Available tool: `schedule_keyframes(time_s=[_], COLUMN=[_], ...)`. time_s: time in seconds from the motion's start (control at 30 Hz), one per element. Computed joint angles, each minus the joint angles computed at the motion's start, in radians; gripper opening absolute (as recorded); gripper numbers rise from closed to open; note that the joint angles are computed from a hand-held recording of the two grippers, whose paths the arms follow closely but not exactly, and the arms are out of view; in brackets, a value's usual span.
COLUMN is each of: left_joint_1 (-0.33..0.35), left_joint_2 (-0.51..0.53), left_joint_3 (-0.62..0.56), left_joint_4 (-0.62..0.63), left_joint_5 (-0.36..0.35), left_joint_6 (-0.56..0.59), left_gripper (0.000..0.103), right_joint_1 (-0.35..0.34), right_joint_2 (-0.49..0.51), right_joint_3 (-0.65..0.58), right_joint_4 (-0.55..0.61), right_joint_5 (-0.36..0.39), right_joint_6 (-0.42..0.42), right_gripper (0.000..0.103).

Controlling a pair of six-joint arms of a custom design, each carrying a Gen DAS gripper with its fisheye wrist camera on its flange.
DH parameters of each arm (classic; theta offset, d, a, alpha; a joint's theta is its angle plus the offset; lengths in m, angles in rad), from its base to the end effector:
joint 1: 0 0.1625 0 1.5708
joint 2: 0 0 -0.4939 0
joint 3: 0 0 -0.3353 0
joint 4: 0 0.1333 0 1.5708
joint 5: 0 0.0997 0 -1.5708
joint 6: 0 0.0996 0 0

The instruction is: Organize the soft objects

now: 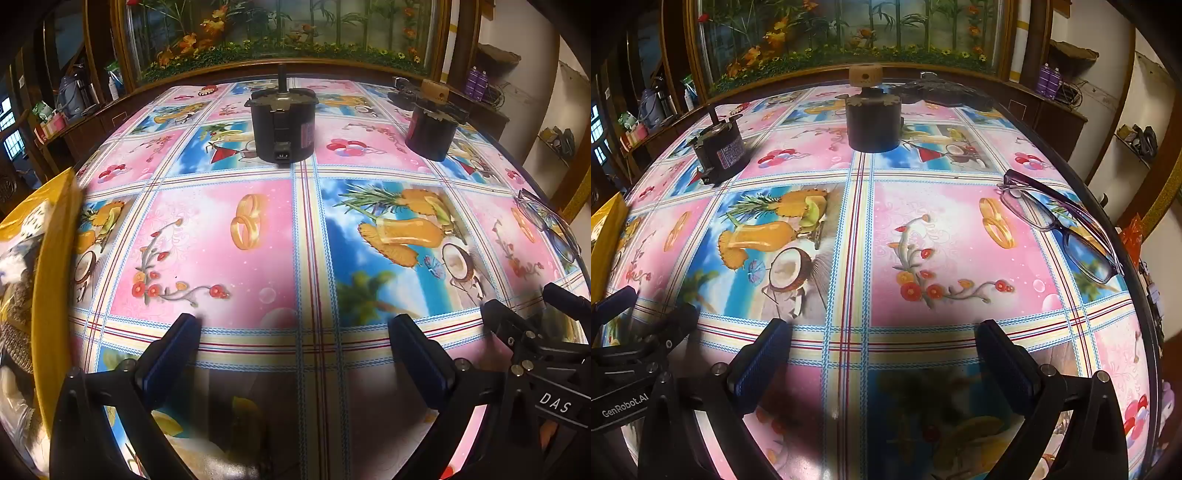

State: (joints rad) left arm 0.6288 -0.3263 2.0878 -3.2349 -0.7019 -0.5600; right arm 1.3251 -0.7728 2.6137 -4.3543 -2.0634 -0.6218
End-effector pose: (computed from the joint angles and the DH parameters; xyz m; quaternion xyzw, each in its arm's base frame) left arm -0.2790 -0.4618 -0.0821 0.1921 0.8857 -0.2546 0.3375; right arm -0.0122 -0.4029 0.2133 0.0528 -0.8696 0.3083 0.3822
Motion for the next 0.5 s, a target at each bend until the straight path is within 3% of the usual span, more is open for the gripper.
schedule_keyframes(time_s=[0.5], left_joint_1=[0.0], left_joint_2=[0.0], left_joint_3=[0.0], left_joint_4=[-0.002], left_joint_5=[0.0], left_joint_6=[0.001], left_gripper=[0.103], right_joint_1=[-0.002], right_joint_2=[-0.001], right_joint_3=[-0.001], right_joint_4=[0.0], right_joint_5=[0.003], right_joint_6=[-0.001], right_gripper=[0.102])
